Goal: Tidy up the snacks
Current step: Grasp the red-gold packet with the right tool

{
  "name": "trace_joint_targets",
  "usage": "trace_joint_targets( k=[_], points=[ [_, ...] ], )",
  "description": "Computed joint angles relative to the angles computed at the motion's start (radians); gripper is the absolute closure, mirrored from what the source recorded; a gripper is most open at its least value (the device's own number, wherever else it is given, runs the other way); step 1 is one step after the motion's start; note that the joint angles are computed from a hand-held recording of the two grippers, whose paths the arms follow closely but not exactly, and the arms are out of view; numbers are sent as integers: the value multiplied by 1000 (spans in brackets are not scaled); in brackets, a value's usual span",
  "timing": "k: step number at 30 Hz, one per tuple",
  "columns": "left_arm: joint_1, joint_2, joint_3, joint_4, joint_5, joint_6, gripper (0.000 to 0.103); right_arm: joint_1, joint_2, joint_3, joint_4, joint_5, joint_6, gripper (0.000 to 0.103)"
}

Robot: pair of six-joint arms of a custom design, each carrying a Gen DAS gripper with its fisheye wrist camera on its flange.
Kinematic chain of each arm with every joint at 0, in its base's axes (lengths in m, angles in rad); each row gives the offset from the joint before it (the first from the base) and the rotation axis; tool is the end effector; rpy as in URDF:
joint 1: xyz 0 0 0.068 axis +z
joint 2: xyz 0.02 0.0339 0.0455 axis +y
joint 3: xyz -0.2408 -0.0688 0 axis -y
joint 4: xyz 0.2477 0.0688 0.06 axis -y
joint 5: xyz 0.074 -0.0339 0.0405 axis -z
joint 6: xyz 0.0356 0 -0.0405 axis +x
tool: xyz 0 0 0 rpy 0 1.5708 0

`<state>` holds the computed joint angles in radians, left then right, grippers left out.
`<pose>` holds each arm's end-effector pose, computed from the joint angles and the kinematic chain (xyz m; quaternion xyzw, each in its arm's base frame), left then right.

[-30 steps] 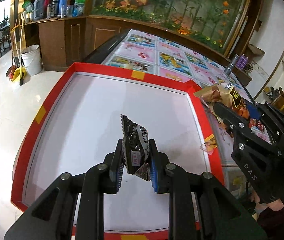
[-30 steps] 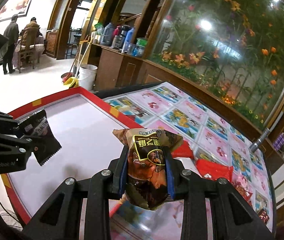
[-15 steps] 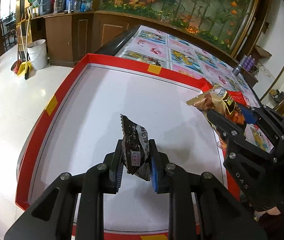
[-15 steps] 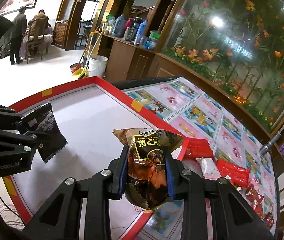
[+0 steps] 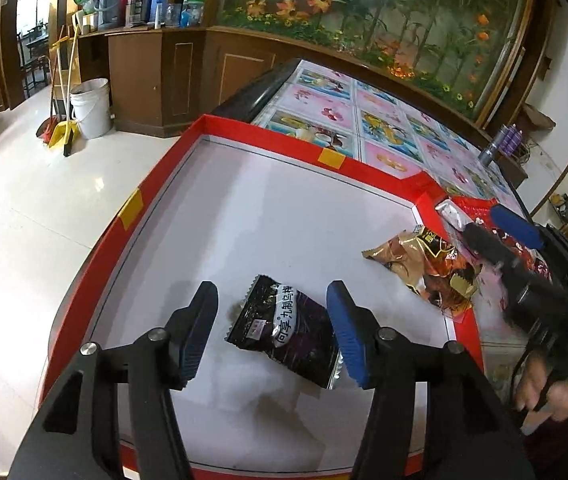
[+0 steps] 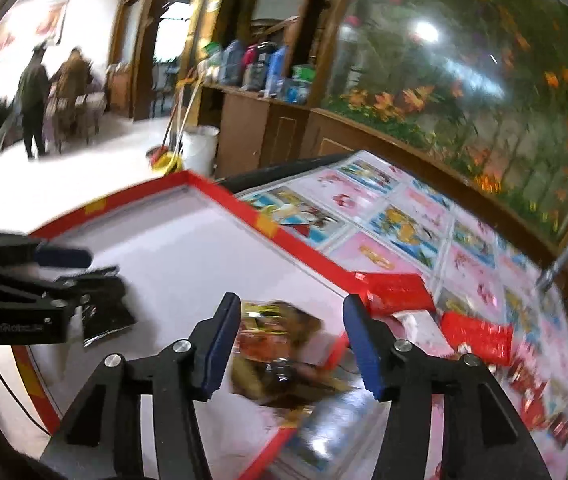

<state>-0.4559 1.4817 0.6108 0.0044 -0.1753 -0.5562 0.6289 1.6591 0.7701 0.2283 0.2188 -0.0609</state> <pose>0.2493 -0.1153 0.1194 -0.0770 0.9323 -0.0947 0.3404 0.2712 0.1877 0.1321 -0.2567 0.8565 0.0283 0.4469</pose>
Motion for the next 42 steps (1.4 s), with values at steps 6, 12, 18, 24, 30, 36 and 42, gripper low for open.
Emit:
trace_joint_targets(
  k=[6,12,18,24,30,36,42],
  points=[
    [-41,5,41,-23,-37,8,46,-261,-91,-74,18,-105,37,37],
    [-139,76,151,-60,-74,23,40,-573,-161,-145,53,-218,-10,31],
    [-247,217,325,-116,-90,45,34,-991,-123,-118,45,-402,-36,28],
    [-339,386,548,-216,-105,65,22,-1289,12,18,-43,-586,4,26],
    [-391,474,700,-324,-194,91,19,-1274,72,157,-235,-719,-9,24],
    [-397,455,720,-353,-213,89,19,-1034,171,278,-399,-576,-25,24],
    [-415,519,800,-395,-215,97,19,-945,214,263,-362,-485,-29,26]
  ],
)
